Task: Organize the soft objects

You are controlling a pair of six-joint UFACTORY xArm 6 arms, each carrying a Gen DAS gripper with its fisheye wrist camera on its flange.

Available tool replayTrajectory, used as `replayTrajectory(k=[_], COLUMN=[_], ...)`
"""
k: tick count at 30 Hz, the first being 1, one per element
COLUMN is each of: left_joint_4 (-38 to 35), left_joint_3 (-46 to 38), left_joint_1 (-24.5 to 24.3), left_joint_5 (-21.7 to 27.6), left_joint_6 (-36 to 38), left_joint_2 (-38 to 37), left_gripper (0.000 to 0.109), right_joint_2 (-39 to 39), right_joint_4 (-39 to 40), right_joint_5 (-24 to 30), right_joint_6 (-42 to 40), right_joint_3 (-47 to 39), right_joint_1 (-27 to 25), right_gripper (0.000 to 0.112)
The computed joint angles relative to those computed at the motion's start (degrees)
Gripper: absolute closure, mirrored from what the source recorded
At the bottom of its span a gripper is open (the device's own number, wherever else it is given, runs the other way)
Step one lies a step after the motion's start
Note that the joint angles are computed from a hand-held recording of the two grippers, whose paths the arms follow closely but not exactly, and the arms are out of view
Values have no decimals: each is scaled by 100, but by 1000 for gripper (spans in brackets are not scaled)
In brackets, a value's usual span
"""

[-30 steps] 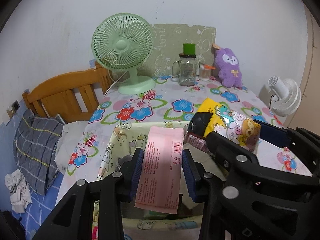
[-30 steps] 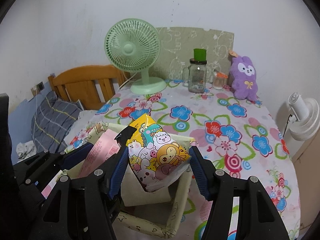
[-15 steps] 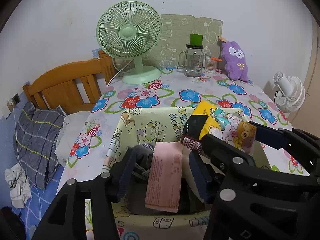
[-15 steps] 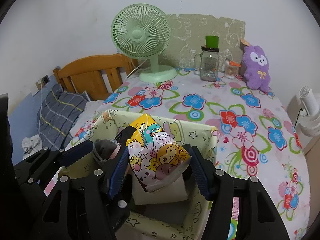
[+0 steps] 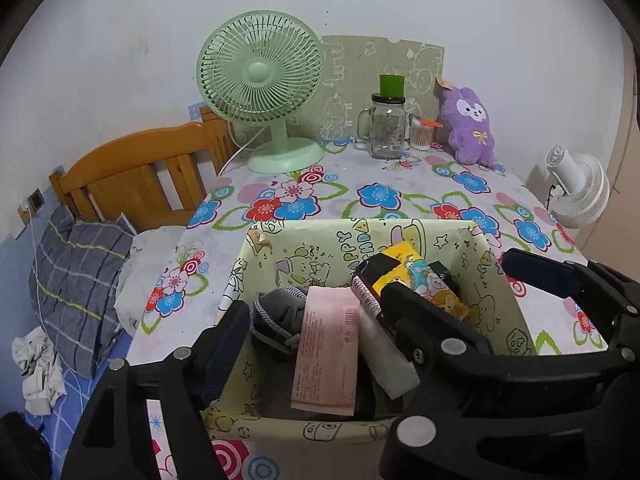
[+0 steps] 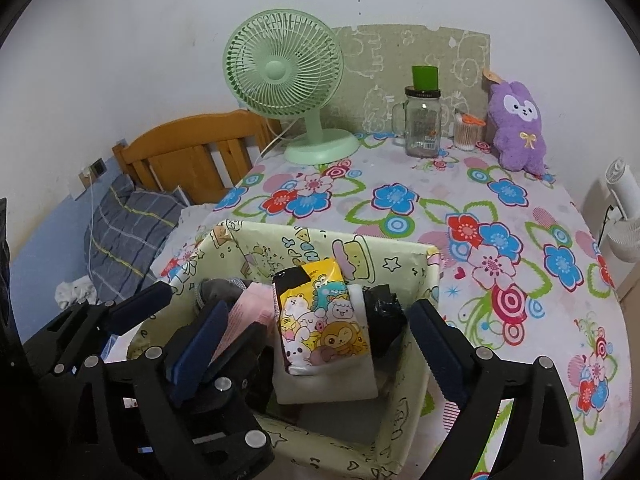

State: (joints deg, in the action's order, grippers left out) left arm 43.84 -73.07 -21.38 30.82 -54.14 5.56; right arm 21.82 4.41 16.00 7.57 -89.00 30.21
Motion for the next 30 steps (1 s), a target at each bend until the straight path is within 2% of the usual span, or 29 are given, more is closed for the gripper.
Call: replayTrajectory(k=[2, 13, 30], left_joint_4=[141, 262, 581], left_joint_3=[-17, -70, -348], left_joint_1=[-42, -235, -729], left_joint_5=[46, 166, 374], left_joint_6=[-81, -238, -521], left_joint_2=[-3, -130, -151], left_gripper=[24, 22, 16], right_joint_2=[-47, -486, -1320], right_joint_4=[-106, -30, -774], right_joint_5=[-49, -366, -736], right_joint_6=[87, -14, 611], right_joint_3=[59, 569, 1469], right_joint_1=[-17, -117, -516], right_gripper=[16, 13, 13])
